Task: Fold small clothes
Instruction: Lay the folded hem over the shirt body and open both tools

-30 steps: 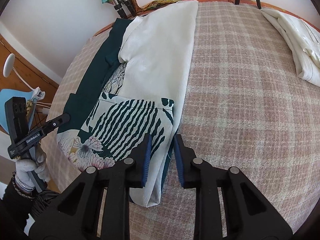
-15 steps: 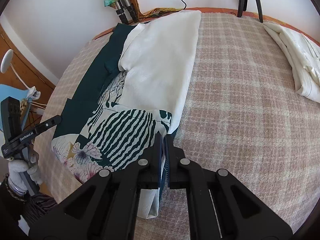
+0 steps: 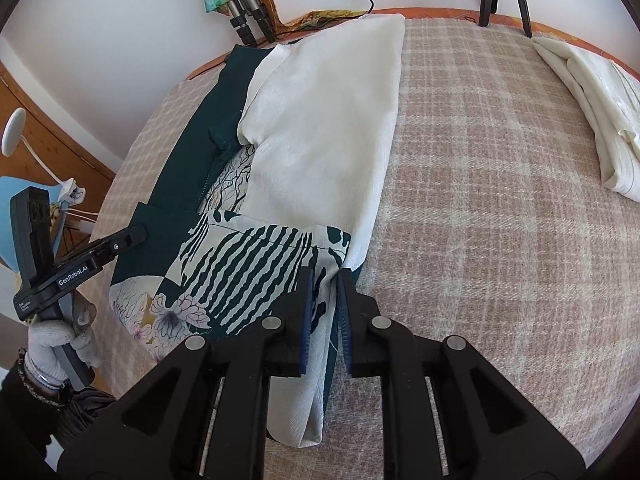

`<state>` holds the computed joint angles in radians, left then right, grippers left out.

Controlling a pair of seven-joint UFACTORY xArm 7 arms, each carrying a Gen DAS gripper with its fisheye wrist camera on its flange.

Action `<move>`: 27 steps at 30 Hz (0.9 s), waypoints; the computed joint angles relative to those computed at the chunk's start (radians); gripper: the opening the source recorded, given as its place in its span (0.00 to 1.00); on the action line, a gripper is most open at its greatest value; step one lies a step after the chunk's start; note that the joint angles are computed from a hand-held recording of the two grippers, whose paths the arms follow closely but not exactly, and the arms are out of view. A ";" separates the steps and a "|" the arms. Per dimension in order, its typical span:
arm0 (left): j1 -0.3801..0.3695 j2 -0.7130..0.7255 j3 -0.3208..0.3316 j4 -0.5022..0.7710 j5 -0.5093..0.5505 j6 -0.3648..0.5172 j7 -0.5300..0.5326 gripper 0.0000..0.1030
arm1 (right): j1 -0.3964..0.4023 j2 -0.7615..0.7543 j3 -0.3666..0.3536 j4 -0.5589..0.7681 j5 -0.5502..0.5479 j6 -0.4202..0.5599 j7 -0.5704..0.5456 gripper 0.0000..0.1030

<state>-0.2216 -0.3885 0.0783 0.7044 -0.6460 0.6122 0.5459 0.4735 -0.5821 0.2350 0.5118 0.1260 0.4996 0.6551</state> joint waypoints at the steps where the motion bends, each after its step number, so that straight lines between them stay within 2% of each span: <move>1: 0.000 -0.004 0.002 -0.004 -0.006 -0.005 0.003 0.02 | -0.002 -0.002 0.007 0.000 -0.006 0.001 0.003 0.13; 5: -0.004 -0.031 0.008 -0.028 -0.021 -0.043 0.022 0.02 | -0.044 -0.012 0.066 0.015 -0.083 0.027 0.045 0.07; 8: -0.006 -0.035 0.013 -0.041 -0.013 -0.072 0.017 0.02 | -0.110 0.010 0.140 0.066 -0.196 0.142 0.119 0.07; 10: 0.004 -0.028 0.012 -0.025 0.009 -0.047 -0.019 0.07 | -0.119 0.016 0.160 0.087 -0.246 0.207 0.155 0.07; 12: -0.008 -0.035 0.039 -0.001 -0.016 0.018 0.001 0.08 | -0.123 -0.009 0.181 0.094 -0.289 0.248 0.210 0.07; 13: 0.001 -0.059 0.022 -0.009 -0.003 0.004 -0.008 0.09 | -0.107 -0.035 0.175 0.081 -0.290 0.230 0.223 0.07; 15: -0.031 -0.120 0.039 -0.033 -0.039 -0.004 0.044 0.11 | -0.054 -0.074 0.155 0.054 -0.273 0.149 0.208 0.07; 17: -0.067 -0.162 0.063 -0.045 -0.065 0.038 0.099 0.14 | -0.029 -0.062 0.174 0.061 -0.279 0.113 0.195 0.07; 19: -0.083 -0.195 0.056 -0.073 -0.069 0.058 0.119 0.14 | 0.016 -0.038 0.162 0.051 -0.254 0.055 0.165 0.07; 22: -0.087 -0.198 0.034 -0.094 -0.031 0.112 0.121 0.14 | 0.001 0.002 0.217 0.070 -0.297 0.093 0.185 0.07; 25: -0.057 -0.201 -0.006 -0.121 0.037 0.113 0.078 0.14 | 0.038 -0.010 0.197 0.035 -0.279 0.107 0.183 0.07; 27: -0.042 -0.207 -0.008 -0.138 0.068 0.105 0.063 0.14 | 0.051 -0.052 0.183 0.006 -0.276 0.117 0.178 0.08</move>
